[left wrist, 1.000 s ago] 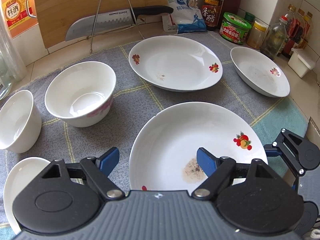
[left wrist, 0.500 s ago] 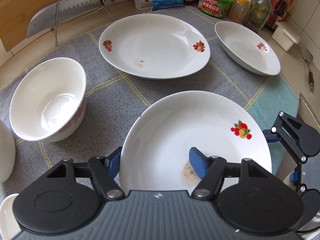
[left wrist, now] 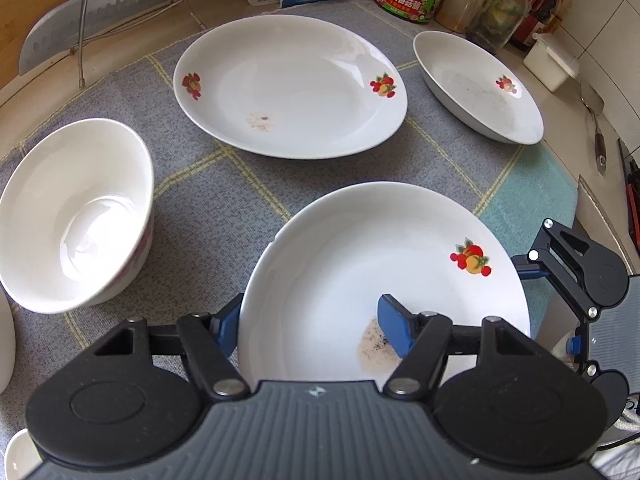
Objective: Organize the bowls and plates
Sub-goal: 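Lift the stained plate with the left gripper and carry it toward another plate, then lower the stained plate onto the white flower plate with the left gripper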
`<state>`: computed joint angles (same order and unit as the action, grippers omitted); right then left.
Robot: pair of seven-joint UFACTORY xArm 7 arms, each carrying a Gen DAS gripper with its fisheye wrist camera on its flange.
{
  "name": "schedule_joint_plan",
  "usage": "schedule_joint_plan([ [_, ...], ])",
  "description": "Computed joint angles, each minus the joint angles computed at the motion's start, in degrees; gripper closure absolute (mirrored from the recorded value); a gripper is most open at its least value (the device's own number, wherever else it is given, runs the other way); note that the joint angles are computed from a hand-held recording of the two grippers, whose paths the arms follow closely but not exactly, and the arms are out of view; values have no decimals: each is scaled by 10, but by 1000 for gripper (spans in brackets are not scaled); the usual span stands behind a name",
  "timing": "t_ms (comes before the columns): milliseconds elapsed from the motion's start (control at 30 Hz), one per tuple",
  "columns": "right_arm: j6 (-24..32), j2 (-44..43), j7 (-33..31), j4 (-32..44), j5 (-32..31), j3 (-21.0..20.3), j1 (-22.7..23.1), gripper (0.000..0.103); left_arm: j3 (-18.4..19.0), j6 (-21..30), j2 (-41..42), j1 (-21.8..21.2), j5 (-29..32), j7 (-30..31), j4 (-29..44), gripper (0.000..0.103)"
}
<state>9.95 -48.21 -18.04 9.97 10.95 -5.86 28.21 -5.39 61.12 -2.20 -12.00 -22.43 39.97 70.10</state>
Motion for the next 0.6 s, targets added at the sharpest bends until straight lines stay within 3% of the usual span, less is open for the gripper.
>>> schedule_joint_plan([
  [600, 40, -11, -10, 13, 1, 2, -18, 0, -3, 1, -9, -7, -5, 12, 9, 35],
])
